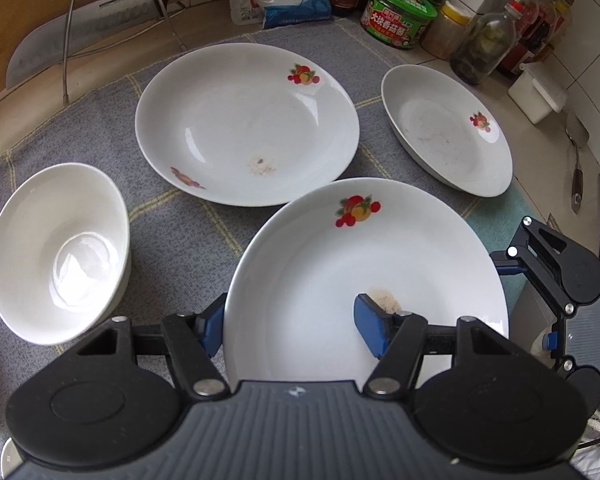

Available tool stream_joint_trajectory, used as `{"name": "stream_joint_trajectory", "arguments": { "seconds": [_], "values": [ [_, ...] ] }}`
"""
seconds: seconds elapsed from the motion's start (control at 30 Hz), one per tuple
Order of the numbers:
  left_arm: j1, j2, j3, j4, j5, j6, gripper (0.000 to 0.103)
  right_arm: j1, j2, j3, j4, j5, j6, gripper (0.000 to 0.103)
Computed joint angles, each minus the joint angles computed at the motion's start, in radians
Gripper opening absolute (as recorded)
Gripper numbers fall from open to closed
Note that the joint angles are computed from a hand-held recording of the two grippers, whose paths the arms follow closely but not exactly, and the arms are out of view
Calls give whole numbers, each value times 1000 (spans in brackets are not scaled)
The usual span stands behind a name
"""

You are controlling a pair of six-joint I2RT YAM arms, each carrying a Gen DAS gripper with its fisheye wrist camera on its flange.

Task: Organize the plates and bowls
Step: 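Lift the large plate with the left tool toward the placed plate, then lower the large plate with the left tool onto the other plate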

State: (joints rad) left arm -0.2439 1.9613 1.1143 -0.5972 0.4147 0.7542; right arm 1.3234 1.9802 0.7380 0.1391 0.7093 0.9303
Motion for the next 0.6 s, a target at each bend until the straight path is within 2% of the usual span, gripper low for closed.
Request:
{"name": "stream_joint_trajectory", "arguments": {
  "seconds": [0.27, 0.6],
  "values": [
    [-98, -9, 9, 28, 0, -89, 64, 13, -99, -105, -35, 15, 30, 103],
    [-232, 11, 50, 68, -7, -194, 64, 49, -242, -243, -119, 63, 133, 103]
  ]
}}
